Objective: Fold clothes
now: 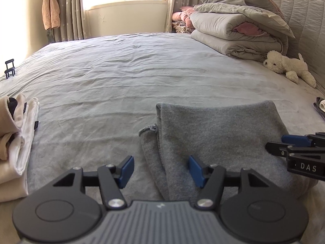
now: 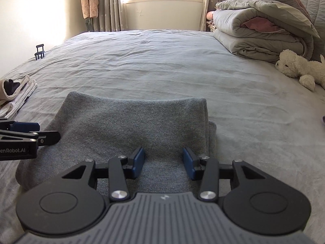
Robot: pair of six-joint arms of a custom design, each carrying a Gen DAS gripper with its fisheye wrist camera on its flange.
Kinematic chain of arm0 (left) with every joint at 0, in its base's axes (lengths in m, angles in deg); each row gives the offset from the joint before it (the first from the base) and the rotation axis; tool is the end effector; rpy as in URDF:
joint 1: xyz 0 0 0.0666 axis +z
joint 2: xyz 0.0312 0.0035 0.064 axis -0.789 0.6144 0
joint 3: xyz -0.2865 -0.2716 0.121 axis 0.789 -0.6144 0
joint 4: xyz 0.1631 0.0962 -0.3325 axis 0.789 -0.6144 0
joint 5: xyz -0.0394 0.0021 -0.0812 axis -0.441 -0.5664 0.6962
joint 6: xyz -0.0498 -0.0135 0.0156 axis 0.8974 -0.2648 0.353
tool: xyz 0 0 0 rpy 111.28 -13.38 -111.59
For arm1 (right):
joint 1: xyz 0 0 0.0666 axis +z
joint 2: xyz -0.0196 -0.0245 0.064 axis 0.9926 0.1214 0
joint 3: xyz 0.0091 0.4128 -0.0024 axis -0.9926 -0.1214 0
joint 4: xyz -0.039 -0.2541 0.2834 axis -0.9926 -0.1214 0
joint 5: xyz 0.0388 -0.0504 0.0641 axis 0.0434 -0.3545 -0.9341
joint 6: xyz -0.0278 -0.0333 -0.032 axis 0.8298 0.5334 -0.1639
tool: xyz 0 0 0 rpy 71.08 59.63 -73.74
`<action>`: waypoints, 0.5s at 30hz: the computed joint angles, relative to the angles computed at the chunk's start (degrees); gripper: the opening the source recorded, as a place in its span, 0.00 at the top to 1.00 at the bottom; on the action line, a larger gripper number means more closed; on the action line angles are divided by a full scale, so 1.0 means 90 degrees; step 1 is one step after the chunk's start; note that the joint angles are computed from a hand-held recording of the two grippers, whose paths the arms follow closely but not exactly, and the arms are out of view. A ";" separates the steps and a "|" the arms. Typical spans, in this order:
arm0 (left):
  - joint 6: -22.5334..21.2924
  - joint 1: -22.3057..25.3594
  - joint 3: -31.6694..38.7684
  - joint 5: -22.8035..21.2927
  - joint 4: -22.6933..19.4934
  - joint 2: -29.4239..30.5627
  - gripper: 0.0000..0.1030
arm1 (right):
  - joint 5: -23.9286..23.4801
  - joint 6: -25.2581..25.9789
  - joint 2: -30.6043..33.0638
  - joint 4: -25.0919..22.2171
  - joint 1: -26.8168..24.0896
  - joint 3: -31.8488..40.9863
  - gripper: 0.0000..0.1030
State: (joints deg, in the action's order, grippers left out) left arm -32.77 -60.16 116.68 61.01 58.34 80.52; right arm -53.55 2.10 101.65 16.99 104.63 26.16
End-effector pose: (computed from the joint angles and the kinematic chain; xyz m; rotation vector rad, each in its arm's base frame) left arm 0.4946 -0.0709 0.3010 0.1440 2.2594 -0.0935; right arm 0.4903 0.1875 0.2960 -0.1734 2.2123 0.1092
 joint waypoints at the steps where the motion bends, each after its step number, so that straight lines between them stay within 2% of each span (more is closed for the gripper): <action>1: 0.0006 0.0002 0.0005 0.0005 -0.0009 0.0003 0.40 | 0.0010 0.0001 0.0002 0.0003 0.0006 -0.0001 0.56; 8: 0.0025 0.0022 0.0033 0.0038 -0.0060 -0.0006 0.40 | 0.0079 0.0009 0.0018 -0.0019 0.0038 0.0025 0.55; 12: -0.0073 -0.0019 0.0025 0.0353 0.0428 -0.0051 0.43 | 0.0098 -0.0251 0.0105 -0.0169 0.0009 0.0302 0.55; 15: -0.0172 -0.0102 0.0215 0.0649 0.0662 0.0089 0.43 | 0.0138 -0.0120 0.0316 -0.0187 -0.0016 0.0651 0.55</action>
State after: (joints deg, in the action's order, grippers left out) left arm -34.32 -61.07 118.62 66.85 64.30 81.33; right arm -52.31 1.02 104.50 15.31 104.49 32.02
